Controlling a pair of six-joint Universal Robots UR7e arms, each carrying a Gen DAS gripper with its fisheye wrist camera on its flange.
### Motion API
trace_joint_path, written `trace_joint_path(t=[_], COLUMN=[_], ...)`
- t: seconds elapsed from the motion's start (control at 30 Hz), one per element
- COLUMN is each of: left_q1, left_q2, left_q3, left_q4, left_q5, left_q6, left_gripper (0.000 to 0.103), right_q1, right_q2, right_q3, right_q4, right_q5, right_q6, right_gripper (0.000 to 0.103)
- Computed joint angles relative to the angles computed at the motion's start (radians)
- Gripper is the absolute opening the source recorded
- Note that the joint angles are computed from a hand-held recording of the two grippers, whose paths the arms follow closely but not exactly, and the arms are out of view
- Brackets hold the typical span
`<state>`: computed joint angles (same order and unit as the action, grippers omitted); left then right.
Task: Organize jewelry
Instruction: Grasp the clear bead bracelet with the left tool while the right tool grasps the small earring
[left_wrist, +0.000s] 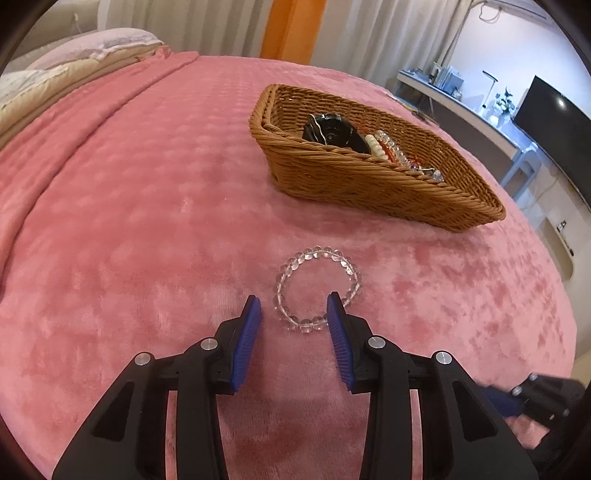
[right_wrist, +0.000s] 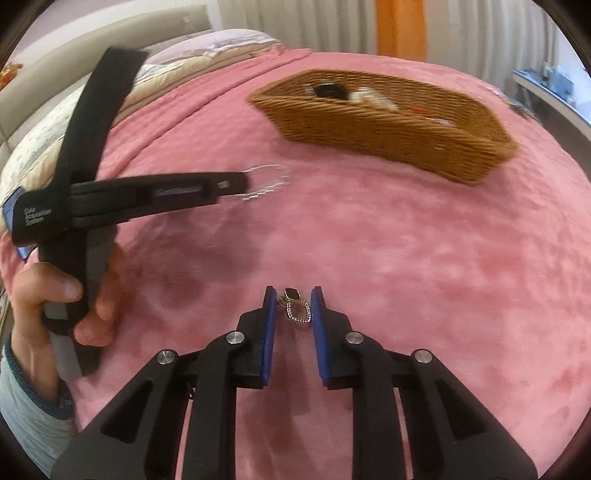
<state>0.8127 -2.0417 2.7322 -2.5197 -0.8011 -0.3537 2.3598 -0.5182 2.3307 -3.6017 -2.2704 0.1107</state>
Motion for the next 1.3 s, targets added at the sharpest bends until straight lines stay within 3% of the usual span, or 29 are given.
trace_joint_path(t=[0.2,0.27,0.3,0.4,0.53,0.63,0.83,0.93,1.03,1.17,1.3], left_q1=[-0.006,-0.021,-0.028,-0.059,-0.090,-0.133,-0.257,-0.284,-0.318,-0.298,-0.270], left_q2=[0.088,0.106,0.111,0.094,-0.019,-0.159,-0.419,-0.487,-0.546,-0.548,-0.528], left_q3=[-0.012,-0.010,-0.008,0.005,0.019,0.039,0.064,0.069,0.068,0.069,0.070], left_q4=[-0.012,0.002,0.006,0.038,0.135,0.271,0.583,0.649,0.732,0.701,0.639], left_q5=[0.067,0.093,0.097,0.121,0.092,0.076,0.057,0.047,0.042,0.018,0.006], left_q6=[-0.023,-0.030,-0.029,-0.046,-0.122,-0.223,-0.392,-0.407,-0.444,-0.416,-0.388], left_gripper=[0.034,0.022,0.007,0.006,0.006,0.006,0.006,0.006,0.006,0.006,0.008], right_q1=[-0.044,-0.063,-0.069,-0.101,-0.141,-0.120,-0.084,-0.080,-0.070,-0.061,-0.050], right_q2=[-0.048,-0.060,-0.060,-0.073,-0.096,-0.093,-0.074,-0.065,-0.058,-0.049,-0.043], right_q3=[0.063,0.086,0.092,0.114,0.149,0.153,0.139,0.120,0.100,0.088,0.086], right_q4=[-0.066,-0.108,-0.126,-0.156,-0.186,-0.187,-0.147,-0.127,-0.104,-0.082,-0.084], right_q5=[-0.040,-0.028,-0.021,0.019,0.112,0.085,0.036,0.009,-0.027,-0.037,-0.033], right_q6=[0.012,0.003,-0.001,-0.006,-0.014,-0.027,-0.036,-0.033,-0.037,-0.067,-0.095], right_gripper=[0.017,0.017,0.017,0.017,0.028,0.042,0.043,0.043,0.036,0.016,0.004])
